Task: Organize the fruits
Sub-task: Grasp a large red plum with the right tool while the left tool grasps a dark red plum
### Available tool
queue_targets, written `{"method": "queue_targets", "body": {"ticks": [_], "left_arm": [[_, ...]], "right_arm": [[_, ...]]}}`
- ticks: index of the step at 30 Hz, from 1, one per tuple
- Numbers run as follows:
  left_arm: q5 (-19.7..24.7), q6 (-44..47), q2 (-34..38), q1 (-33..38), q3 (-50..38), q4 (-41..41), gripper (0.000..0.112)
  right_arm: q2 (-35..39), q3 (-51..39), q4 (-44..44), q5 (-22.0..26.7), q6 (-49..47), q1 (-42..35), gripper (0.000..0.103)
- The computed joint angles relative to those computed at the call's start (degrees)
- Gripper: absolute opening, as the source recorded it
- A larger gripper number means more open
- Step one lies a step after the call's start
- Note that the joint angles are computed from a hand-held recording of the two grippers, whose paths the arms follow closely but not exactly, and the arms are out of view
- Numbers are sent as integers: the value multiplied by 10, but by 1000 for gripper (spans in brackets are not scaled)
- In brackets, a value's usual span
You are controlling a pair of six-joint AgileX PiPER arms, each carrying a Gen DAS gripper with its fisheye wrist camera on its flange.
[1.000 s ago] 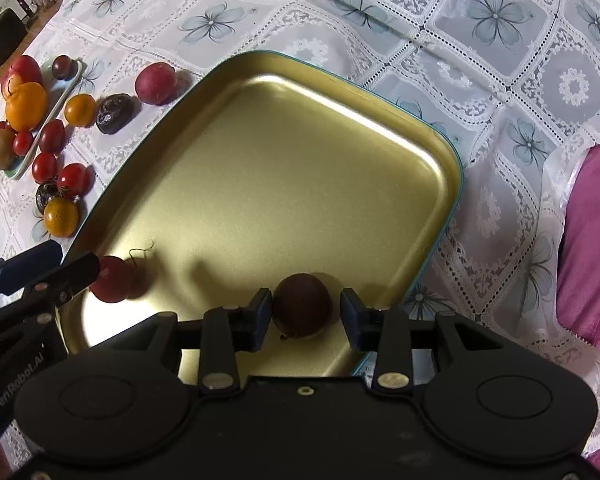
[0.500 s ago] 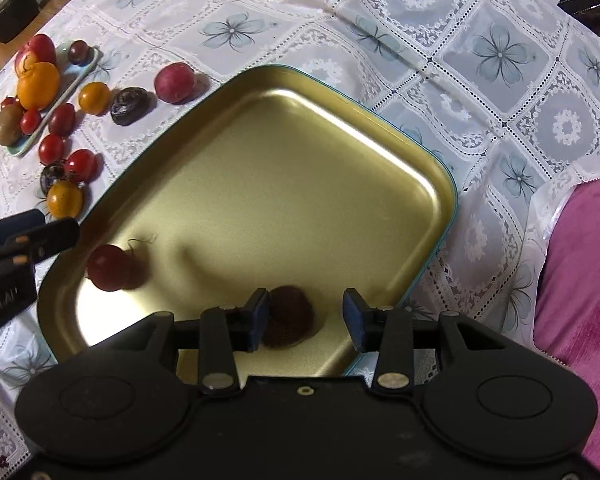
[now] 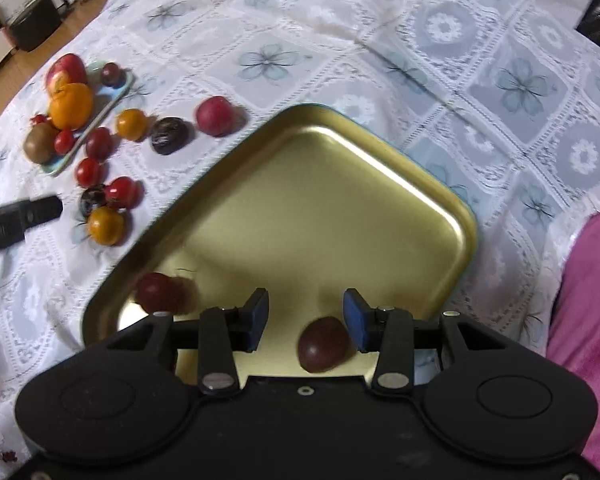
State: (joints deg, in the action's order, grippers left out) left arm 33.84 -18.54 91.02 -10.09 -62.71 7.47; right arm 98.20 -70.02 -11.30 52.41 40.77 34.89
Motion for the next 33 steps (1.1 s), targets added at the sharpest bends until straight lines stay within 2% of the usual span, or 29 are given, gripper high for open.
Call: {"method": "queue_targets", "body": {"ticks": [6,12,17,22,25,33], "left_arm": [[14,4,44,24,-57,24,43],[19,92,118,45,-120,-37,43],[48,103,185,41,-194,-43,43],[42,155,231,52,-224,-95,43],[60,121,263,46,-256,-71,43],[61,79,308,25,-289,1,44]], "right_arm": [[28,-68,24,1,-45,-1,44],[94,-178,0,18,-21,0,44],[157,-262,15,1,-75,-19,44],[294,-469,52,106,-125,-49,44],[360,-561,80,147,-153,-64,44],[393,-532,99,76,-167,-75,45]]}}
